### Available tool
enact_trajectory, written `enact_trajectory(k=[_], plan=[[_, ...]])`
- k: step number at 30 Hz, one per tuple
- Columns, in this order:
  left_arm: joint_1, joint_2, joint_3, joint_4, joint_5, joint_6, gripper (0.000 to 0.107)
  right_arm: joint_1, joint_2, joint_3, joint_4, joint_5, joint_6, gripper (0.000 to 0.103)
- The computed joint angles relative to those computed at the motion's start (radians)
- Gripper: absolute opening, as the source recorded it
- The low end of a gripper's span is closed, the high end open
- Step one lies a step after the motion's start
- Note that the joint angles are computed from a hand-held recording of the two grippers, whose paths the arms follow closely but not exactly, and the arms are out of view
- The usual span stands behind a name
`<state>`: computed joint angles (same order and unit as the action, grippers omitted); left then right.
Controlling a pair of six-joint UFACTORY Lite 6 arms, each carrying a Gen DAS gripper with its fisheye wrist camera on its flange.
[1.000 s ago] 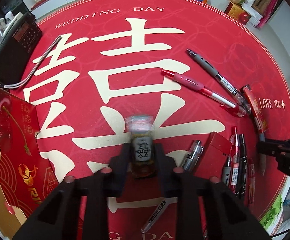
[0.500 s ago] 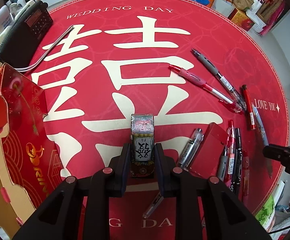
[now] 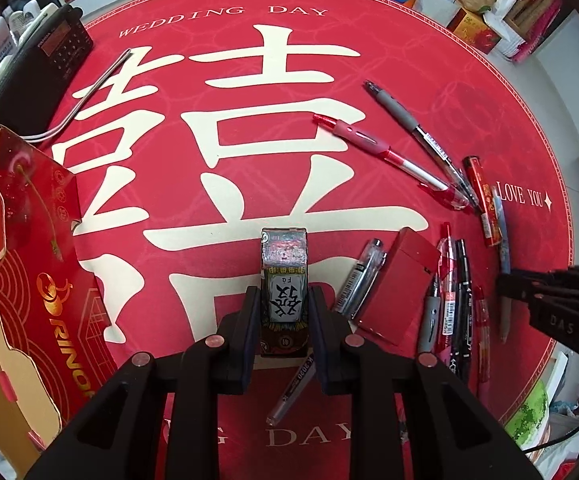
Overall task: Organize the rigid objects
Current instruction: 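Carry the packet and the blue pen over the open cardboard box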
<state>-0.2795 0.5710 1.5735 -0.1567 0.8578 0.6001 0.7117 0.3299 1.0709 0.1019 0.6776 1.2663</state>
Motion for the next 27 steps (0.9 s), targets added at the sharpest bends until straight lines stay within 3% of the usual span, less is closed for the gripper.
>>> enact_trajectory(k=[4,9,13,18,27], plan=[[-0.027,-0.021,-0.010,0.008,0.000,-0.032,0.026,0.021,-0.003,-0.006,-0.031,-0.016,-0.008,0.010],[-0.048,-0.084,-0.051,0.008,0.001,-0.049,0.026,0.083,-0.233,-0.215,-0.019,-0.166,0.132,0.010],[-0.048,-0.148,-0.103,-0.011,0.008,-0.045,0.026,0.146,-0.382,-0.327,-0.052,-0.204,0.288,0.010],[-0.070,-0.245,-0.159,-0.037,0.037,-0.043,0.026,0.086,-0.443,-0.226,-0.043,-0.075,0.258,0.010],[-0.112,-0.401,-0.163,-0.014,0.169,-0.089,0.026,0.211,-0.469,-0.049,-0.197,0.094,0.490,0.010]])
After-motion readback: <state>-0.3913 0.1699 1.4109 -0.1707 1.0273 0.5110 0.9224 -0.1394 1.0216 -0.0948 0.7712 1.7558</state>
